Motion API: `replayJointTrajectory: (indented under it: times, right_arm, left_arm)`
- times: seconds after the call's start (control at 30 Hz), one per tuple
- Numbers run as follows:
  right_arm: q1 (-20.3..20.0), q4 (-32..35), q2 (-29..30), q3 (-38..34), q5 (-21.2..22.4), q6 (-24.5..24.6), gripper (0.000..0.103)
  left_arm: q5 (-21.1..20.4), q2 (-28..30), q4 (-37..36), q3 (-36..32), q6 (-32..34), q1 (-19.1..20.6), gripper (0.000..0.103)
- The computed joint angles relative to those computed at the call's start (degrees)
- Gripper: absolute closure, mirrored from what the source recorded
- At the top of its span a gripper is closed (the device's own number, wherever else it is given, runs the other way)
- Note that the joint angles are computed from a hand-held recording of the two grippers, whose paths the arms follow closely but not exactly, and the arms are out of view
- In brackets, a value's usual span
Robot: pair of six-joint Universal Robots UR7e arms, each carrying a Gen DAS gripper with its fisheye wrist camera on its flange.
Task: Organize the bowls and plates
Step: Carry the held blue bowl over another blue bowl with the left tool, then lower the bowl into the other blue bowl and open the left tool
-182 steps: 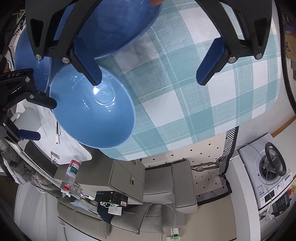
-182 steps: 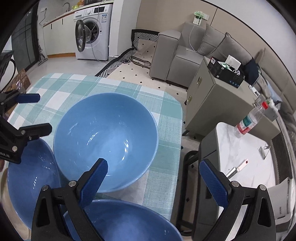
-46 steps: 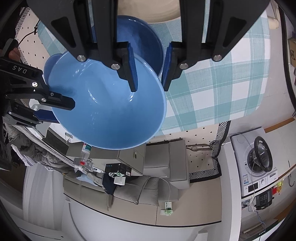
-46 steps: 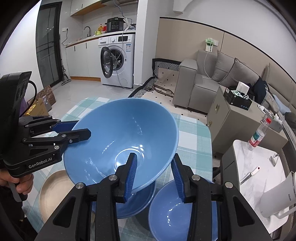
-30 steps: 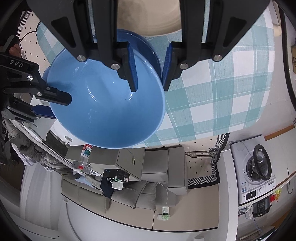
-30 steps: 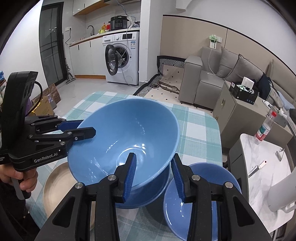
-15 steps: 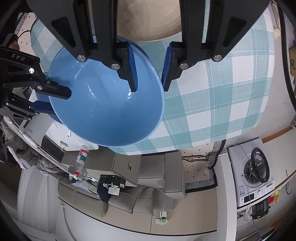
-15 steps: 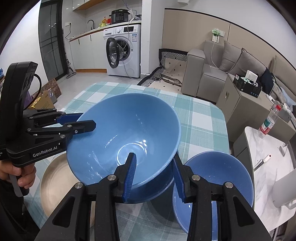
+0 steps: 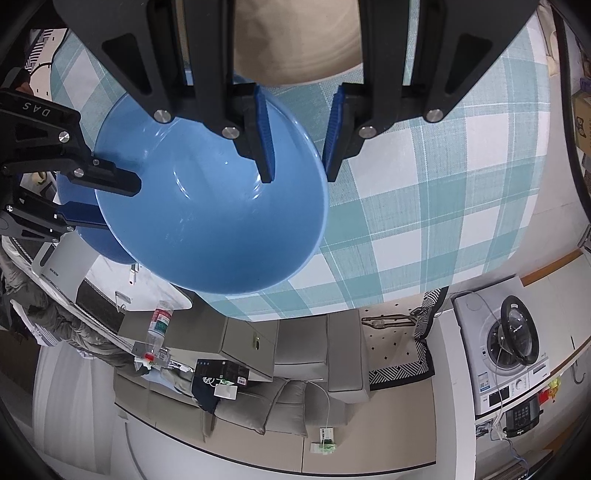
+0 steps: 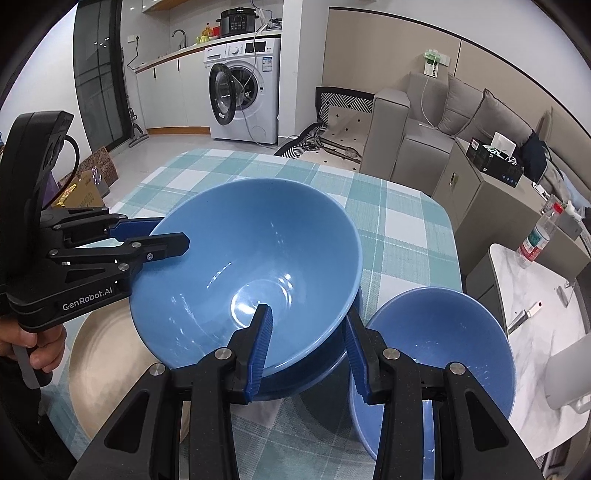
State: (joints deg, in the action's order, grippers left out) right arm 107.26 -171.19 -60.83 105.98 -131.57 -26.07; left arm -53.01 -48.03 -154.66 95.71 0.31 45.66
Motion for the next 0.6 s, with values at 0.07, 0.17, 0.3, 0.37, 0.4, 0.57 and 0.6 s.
replayJointTrajectory:
  times: [0.07, 0.17, 0.3, 0.37, 0.4, 0.57, 0.6]
  right_arm:
    - [0.1, -0.3, 0.3, 0.1, -0.3, 0.0, 0.063]
    - [-0.1, 0.3, 0.3, 0.1, -0.3, 0.1, 0.062]
    - [-0.2, -0.2, 0.9, -0.2, -1.2, -0.8, 0.060]
    - [-0.4, -0.2, 1.0, -0.2, -1.3, -0.7, 0.059]
    - [-0.5, -0.2, 1.2, -0.2, -1.3, -0.7, 0.058]
    - [-0.7, -0.2, 1.8, -0.2, -2.1, -1.3, 0.056]
    - [-0.5, -0.5, 2.0, -0.1, -2.4, -1.6, 0.056]
  left_arm:
    - [0.1, 0.1, 0.2, -0.1, 0.1, 0.0, 0.079]
    - [0.7, 0.6, 0.4, -0.3, 0.5, 0.0, 0.079]
    - [0.8, 1.2, 1.8, -1.0, 0.6, 0.2, 0.079]
    - [0.9, 1.4, 2.0, -1.1, 0.8, 0.3, 0.079]
    - [0.8, 1.4, 2.2, -1.1, 0.8, 0.4, 0.079]
    - [0.6, 1.6, 3.3, -1.3, 0.1, 0.6, 0.079]
    - [0.5, 1.6, 3.5, -1.4, 0.0, 0.7, 0.079]
